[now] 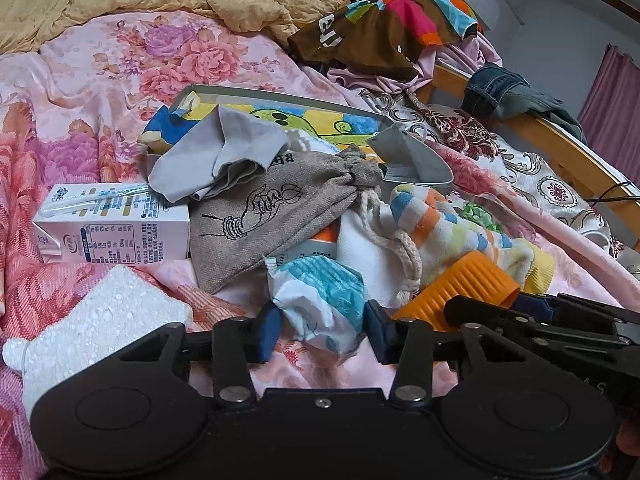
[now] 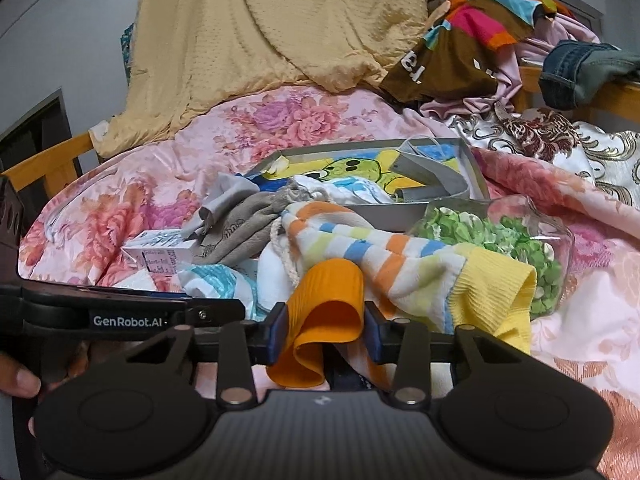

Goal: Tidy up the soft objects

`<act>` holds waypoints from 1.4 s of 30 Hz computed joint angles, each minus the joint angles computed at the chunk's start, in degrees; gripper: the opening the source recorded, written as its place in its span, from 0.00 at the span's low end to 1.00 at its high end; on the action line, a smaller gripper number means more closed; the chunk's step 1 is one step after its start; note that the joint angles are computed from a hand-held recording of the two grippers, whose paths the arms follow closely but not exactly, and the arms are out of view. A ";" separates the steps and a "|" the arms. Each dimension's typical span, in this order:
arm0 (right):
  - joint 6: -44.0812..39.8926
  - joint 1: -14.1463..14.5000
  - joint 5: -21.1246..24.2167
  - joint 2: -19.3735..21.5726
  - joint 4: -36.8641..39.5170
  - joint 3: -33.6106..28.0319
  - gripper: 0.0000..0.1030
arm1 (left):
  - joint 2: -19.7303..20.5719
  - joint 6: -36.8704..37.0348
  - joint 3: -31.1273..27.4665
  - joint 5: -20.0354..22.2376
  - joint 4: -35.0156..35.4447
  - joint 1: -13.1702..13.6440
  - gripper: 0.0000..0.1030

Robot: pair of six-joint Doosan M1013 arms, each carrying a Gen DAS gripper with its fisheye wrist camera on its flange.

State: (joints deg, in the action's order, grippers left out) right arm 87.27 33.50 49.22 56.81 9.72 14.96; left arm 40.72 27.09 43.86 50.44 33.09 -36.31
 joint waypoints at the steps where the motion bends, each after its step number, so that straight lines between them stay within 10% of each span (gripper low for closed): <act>1: -0.40 -0.02 -0.21 -0.13 0.38 0.26 0.39 | 0.10 -0.03 -0.24 0.30 0.30 -0.10 0.43; 42: -17.04 -0.72 -19.52 -10.08 17.71 18.62 0.31 | -2.88 -16.61 0.99 8.54 16.95 -5.13 0.34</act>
State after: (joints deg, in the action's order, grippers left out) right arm 70.23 32.77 29.69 46.74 27.43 33.59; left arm 37.84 10.48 44.85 58.98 50.04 -41.45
